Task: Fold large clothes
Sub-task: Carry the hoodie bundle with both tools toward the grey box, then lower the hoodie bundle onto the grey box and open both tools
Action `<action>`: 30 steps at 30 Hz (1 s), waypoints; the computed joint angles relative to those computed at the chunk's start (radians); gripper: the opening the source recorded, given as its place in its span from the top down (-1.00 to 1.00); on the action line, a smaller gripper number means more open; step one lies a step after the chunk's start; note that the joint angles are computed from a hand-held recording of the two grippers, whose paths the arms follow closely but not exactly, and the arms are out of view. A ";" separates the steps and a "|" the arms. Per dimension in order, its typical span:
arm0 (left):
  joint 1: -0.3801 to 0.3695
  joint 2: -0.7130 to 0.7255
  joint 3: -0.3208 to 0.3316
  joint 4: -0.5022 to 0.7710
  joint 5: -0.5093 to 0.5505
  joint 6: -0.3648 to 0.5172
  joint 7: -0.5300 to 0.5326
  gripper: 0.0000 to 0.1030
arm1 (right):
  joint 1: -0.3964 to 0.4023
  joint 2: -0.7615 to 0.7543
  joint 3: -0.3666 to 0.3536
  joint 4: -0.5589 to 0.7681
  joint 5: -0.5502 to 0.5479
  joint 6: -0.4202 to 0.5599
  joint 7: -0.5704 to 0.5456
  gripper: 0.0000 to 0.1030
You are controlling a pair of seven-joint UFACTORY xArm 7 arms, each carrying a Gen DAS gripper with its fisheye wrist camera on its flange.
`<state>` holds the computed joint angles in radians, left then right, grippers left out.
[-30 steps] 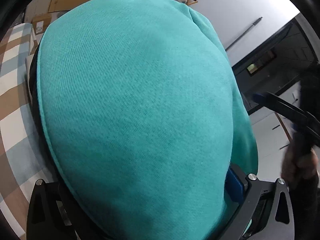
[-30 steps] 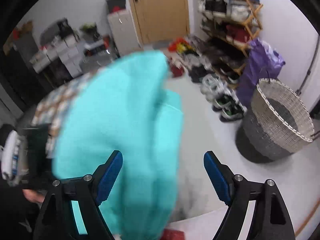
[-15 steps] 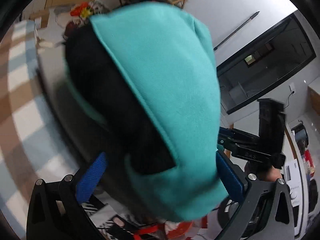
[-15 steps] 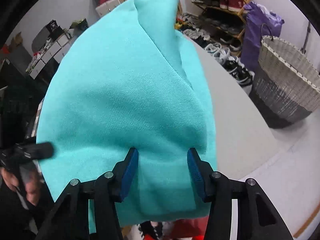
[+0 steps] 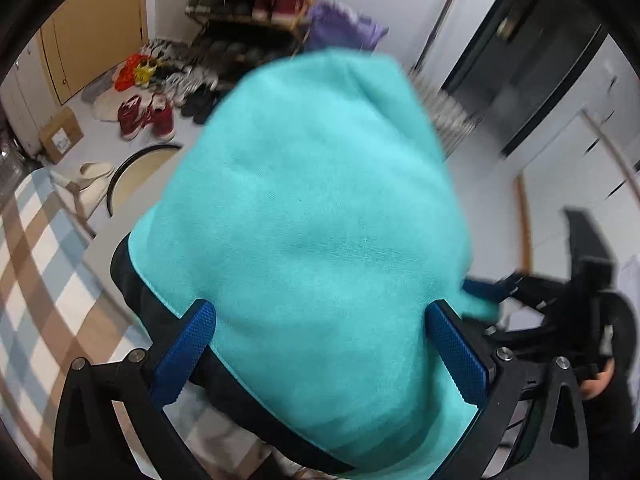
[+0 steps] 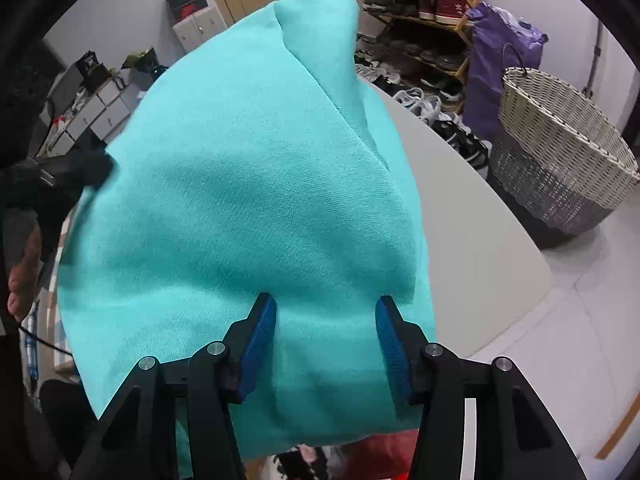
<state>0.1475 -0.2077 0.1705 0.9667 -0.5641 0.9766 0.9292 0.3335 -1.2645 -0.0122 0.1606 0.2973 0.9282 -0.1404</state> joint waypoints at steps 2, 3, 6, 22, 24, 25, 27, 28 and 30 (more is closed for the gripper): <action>0.018 0.060 0.026 0.081 0.002 0.094 0.008 -0.98 | 0.011 0.036 0.010 0.002 0.002 -0.030 -0.003 0.00; 0.030 0.110 0.033 0.136 -0.009 0.148 0.006 -0.98 | 0.015 0.047 0.005 0.000 0.005 -0.043 -0.006 0.00; 0.064 0.185 0.010 0.220 -0.027 0.212 -0.003 -0.98 | 0.031 0.100 -0.020 0.006 0.022 -0.089 -0.031 -0.01; 0.078 0.233 -0.073 0.279 -0.111 0.109 -0.096 -0.98 | 0.046 0.435 -0.043 0.159 0.118 -0.257 -0.115 -0.05; 0.091 0.206 -0.058 0.272 -0.144 0.168 -0.051 -0.98 | 0.052 0.433 -0.043 0.153 0.121 -0.274 -0.133 -0.07; 0.100 0.189 -0.047 0.267 -0.155 0.201 -0.016 -0.98 | 0.055 0.418 -0.060 0.144 0.126 -0.269 -0.150 -0.09; 0.114 0.130 -0.023 0.231 -0.172 0.242 0.014 -0.98 | 0.053 0.379 -0.088 0.122 0.138 -0.260 -0.178 -0.15; 0.120 0.103 -0.008 0.211 -0.171 0.254 0.015 -0.98 | 0.045 0.348 -0.101 0.104 0.143 -0.253 -0.191 -0.16; 0.133 0.067 0.022 0.184 -0.167 0.278 0.003 -0.98 | 0.021 0.269 -0.139 0.071 0.158 -0.210 -0.203 -0.22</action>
